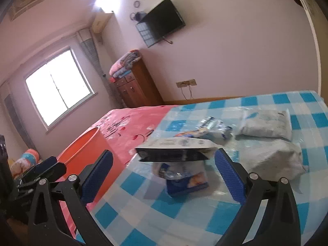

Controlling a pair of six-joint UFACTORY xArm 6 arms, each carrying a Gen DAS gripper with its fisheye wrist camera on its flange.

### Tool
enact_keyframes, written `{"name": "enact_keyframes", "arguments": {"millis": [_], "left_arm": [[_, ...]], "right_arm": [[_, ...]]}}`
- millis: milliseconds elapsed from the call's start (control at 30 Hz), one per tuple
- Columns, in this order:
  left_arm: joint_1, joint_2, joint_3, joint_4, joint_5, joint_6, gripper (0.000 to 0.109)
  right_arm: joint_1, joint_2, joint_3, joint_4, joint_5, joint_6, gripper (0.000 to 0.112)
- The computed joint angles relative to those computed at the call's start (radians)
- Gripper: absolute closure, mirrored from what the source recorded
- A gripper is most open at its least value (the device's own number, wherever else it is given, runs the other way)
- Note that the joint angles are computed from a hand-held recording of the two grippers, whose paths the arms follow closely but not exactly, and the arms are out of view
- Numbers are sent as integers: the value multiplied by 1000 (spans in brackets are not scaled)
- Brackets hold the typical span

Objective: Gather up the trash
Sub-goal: 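Move both grippers back over the table toward the remaining trash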

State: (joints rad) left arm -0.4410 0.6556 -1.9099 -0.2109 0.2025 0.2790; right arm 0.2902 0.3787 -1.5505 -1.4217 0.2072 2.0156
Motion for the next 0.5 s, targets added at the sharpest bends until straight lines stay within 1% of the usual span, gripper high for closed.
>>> {"name": "enact_keyframes", "arguments": {"millis": [33, 67, 233, 300, 400, 500], "left_arm": [[-5, 5, -5, 3, 5, 3, 19], [-9, 10, -13, 12, 11, -1, 19], [-33, 41, -61, 33, 62, 19, 19], [-41, 45, -67, 35, 78, 23, 19], [-52, 56, -88, 39, 101, 29, 19], [-62, 88, -148, 38, 146, 24, 19]], "right_arm": [[-8, -10, 18, 17, -2, -11, 14], [-14, -18, 29, 1, 0, 4, 14], [-25, -66, 95, 5, 70, -7, 14], [-35, -86, 121, -22, 80, 42, 14], [-68, -113, 165, -47, 61, 111, 14], [-90, -142, 212, -48, 75, 138, 14]]}}
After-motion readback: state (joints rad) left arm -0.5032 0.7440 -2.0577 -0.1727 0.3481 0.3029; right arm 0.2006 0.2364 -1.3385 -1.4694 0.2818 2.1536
